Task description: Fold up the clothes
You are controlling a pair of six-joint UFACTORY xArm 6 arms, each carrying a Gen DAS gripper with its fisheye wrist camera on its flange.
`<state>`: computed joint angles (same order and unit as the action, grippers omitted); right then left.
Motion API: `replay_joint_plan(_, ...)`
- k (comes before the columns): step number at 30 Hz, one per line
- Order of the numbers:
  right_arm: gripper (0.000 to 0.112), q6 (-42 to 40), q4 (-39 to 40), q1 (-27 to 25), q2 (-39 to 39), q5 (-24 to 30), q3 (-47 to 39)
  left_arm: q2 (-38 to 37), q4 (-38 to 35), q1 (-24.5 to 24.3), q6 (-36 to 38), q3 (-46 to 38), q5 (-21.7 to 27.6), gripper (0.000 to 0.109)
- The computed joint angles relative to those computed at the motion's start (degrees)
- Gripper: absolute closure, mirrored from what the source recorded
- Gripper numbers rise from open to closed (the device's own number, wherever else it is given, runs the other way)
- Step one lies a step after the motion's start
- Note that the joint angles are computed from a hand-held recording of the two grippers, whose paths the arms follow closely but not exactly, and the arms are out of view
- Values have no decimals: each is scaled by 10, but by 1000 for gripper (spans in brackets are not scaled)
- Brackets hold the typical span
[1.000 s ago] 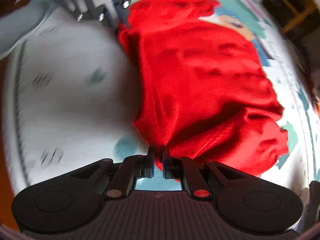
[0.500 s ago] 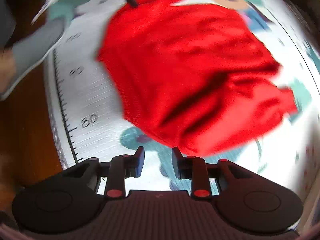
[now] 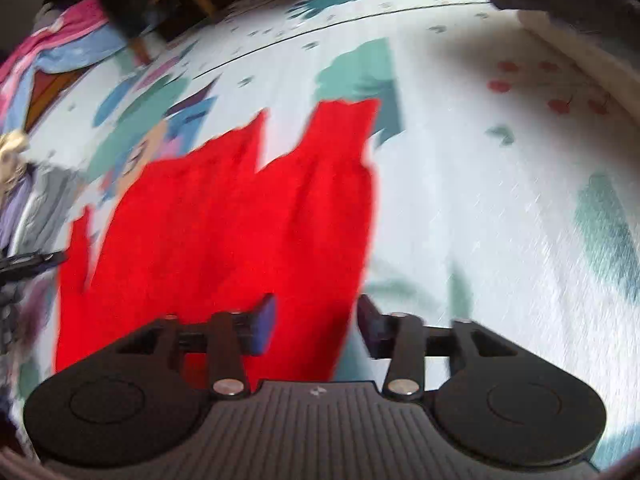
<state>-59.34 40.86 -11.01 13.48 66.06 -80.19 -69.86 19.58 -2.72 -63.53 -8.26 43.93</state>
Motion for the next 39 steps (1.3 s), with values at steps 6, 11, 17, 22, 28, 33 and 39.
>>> replay_joint_plan(6, 60, 7, 18, 35, 57, -52, -47, 27, -42, 26, -8, -16, -29, 74)
replay_joint_plan(11, 107, -18, 25, 45, 16, -73, 11, 48, -29, -10, -9, -20, -41, 102)
replay_joint_plan(17, 108, 26, 70, -1, -27, -101, 50, -112, 33, -34, -77, 12, 89, 103)
replay_joint_plan(22, 108, 113, 21, -70, -45, -120, 75, -283, 52, -107, -125, 38, 296, 103)
replay_joint_plan(28, 110, 116, -15, -96, -58, -157, 109, -344, 105, -220, -214, 41, 407, 103)
replay_joint_plan(33, 104, 18, 17, -75, -101, -195, 151, -370, 109, -163, -134, 67, 348, 102)
replay_joint_plan(39, 96, -224, 77, -39, -194, -110, 224, -224, 184, -195, -122, 8, 373, 83)
